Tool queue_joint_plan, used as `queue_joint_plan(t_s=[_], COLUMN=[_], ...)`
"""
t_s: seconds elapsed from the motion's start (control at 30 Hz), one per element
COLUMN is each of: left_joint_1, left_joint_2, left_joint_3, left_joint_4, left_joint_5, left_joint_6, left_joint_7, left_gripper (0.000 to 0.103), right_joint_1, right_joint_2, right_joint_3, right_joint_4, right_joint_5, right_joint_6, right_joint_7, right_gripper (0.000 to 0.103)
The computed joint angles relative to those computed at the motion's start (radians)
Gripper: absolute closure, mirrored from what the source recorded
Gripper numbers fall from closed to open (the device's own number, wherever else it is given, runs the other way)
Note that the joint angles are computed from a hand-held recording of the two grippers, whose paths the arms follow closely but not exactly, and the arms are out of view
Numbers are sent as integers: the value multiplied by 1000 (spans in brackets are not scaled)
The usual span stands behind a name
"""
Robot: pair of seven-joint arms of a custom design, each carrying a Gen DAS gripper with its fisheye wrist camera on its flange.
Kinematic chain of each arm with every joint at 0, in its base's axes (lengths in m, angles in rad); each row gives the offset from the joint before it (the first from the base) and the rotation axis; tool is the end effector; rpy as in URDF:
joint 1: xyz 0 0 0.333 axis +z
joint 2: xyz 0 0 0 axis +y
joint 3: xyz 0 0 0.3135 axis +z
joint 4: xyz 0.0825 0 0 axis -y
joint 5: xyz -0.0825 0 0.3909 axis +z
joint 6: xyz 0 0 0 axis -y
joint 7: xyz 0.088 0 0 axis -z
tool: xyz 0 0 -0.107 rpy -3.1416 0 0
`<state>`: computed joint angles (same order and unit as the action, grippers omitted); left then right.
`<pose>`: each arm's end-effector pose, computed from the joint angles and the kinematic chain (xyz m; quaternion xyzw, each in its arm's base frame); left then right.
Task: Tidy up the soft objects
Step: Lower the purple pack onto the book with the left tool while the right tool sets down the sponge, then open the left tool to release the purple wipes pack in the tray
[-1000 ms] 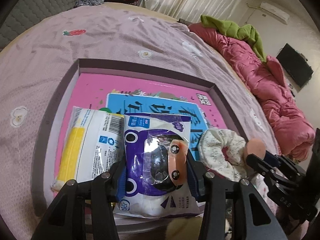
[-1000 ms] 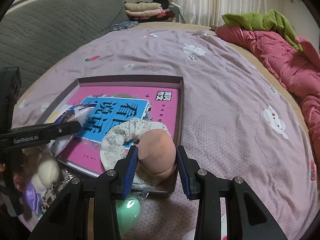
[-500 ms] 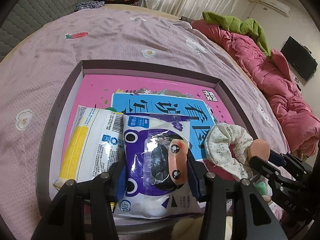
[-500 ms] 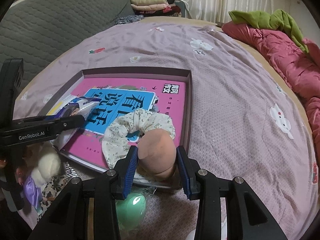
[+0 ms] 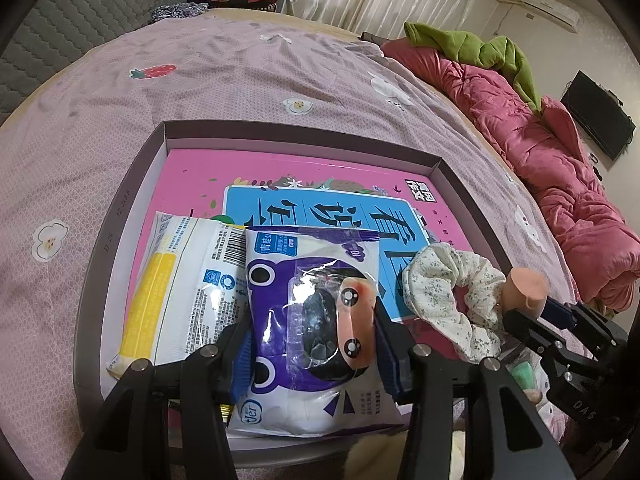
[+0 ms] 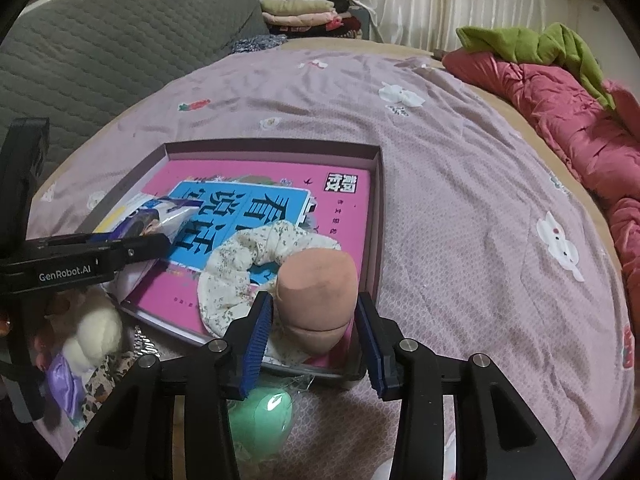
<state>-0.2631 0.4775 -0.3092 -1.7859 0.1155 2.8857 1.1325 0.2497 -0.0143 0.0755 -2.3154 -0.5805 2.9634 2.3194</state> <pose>0.6029 -0.3635 0.3658 -0.6156 0.7204 -0.3139 0.0593 0.5112 0.2116 0.4098 -0.7018 0.6253 -0.2123 0.2674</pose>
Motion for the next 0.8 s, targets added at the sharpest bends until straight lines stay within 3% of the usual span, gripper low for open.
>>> queue_joint_plan(t_s=[0.1, 0.17, 0.5, 0.63, 0.8], left_joint_1=[4, 2, -3, -20, 14], left_joint_2=[1, 1, 0, -2, -1], left_joint_3=[-4, -2, 3, 16, -23], left_joint_4=[-1, 0, -2, -1, -6], left_joint_5=[-2, -1, 8, 34, -3], left_joint_6=[1, 1, 6, 0, 8], left_joint_7=[3, 1, 0, -2, 26], left_gripper=[53, 53, 51, 46, 44], right_joint_1=[-7, -14, -30, -33, -37], right_joint_2=[-9, -15, -23, -23, -25], right_joint_3=[1, 4, 10, 12, 14], right_joint_4=[4, 9, 4, 2, 2], right_joint_5=[-76, -135, -177, -187, -196], right_joint_6=[-10, -29, -14, -8, -4], right_joint_7=[62, 110, 158, 169, 181], right_gripper=[56, 49, 48, 47, 46])
